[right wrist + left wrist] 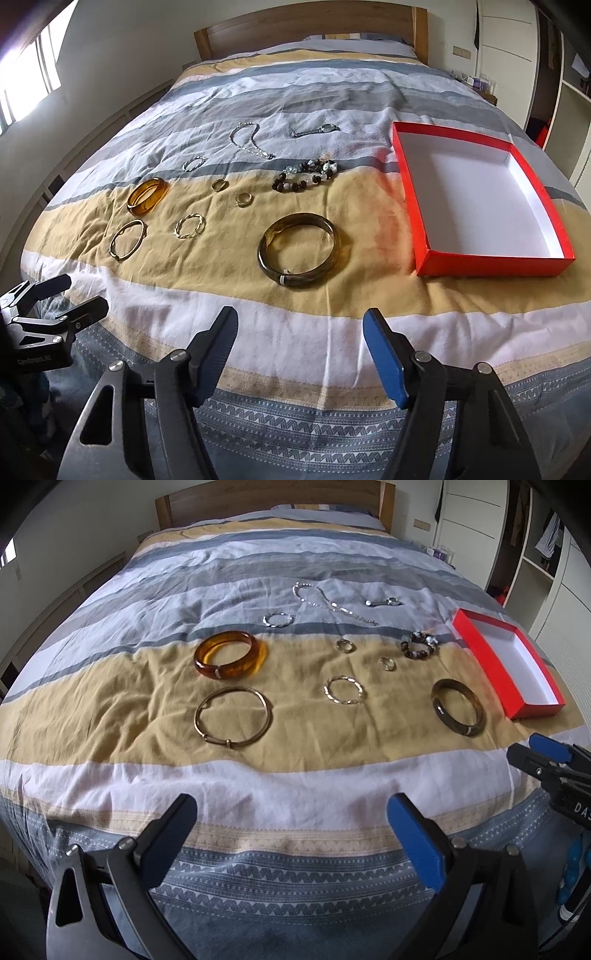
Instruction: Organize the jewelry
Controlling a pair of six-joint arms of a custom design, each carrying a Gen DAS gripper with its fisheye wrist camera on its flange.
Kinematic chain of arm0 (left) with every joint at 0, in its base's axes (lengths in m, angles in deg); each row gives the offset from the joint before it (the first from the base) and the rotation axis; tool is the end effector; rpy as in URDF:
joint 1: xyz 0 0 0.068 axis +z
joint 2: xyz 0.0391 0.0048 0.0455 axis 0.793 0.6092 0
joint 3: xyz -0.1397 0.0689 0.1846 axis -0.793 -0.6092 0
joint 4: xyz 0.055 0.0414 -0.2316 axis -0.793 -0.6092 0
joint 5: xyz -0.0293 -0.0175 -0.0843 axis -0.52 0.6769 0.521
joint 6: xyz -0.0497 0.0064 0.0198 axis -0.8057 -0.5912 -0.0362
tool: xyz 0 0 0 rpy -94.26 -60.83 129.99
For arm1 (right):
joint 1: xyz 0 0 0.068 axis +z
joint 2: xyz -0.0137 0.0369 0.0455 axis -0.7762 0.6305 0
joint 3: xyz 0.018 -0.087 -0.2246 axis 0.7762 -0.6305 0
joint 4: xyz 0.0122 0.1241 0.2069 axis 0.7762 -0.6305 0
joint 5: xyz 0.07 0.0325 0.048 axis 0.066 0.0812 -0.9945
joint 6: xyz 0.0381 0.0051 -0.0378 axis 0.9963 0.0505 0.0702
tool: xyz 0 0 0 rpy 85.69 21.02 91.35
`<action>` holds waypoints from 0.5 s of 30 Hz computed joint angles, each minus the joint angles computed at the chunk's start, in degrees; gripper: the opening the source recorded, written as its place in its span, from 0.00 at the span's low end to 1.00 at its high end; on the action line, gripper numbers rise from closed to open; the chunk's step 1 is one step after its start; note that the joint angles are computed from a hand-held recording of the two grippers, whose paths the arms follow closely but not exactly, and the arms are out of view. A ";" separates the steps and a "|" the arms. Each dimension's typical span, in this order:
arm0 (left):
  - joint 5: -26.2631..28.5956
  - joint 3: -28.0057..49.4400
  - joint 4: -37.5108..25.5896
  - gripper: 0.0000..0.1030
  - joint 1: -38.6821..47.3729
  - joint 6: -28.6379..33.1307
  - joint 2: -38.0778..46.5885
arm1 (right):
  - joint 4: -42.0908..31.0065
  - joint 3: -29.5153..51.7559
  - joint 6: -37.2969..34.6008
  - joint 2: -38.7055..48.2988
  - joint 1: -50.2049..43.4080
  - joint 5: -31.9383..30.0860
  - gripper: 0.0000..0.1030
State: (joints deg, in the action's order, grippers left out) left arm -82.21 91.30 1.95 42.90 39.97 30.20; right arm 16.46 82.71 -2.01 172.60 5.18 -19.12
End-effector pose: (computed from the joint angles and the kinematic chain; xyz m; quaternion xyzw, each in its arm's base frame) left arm 0.2486 -0.0452 0.1389 0.1800 0.9441 -0.0428 0.2728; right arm 0.1783 0.2347 0.1427 0.1012 0.9458 0.0386 0.3061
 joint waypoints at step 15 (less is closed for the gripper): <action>2.11 3.49 -4.30 1.00 0.68 -0.19 3.34 | 8.35 -4.94 -5.58 -1.51 -4.74 -4.30 0.58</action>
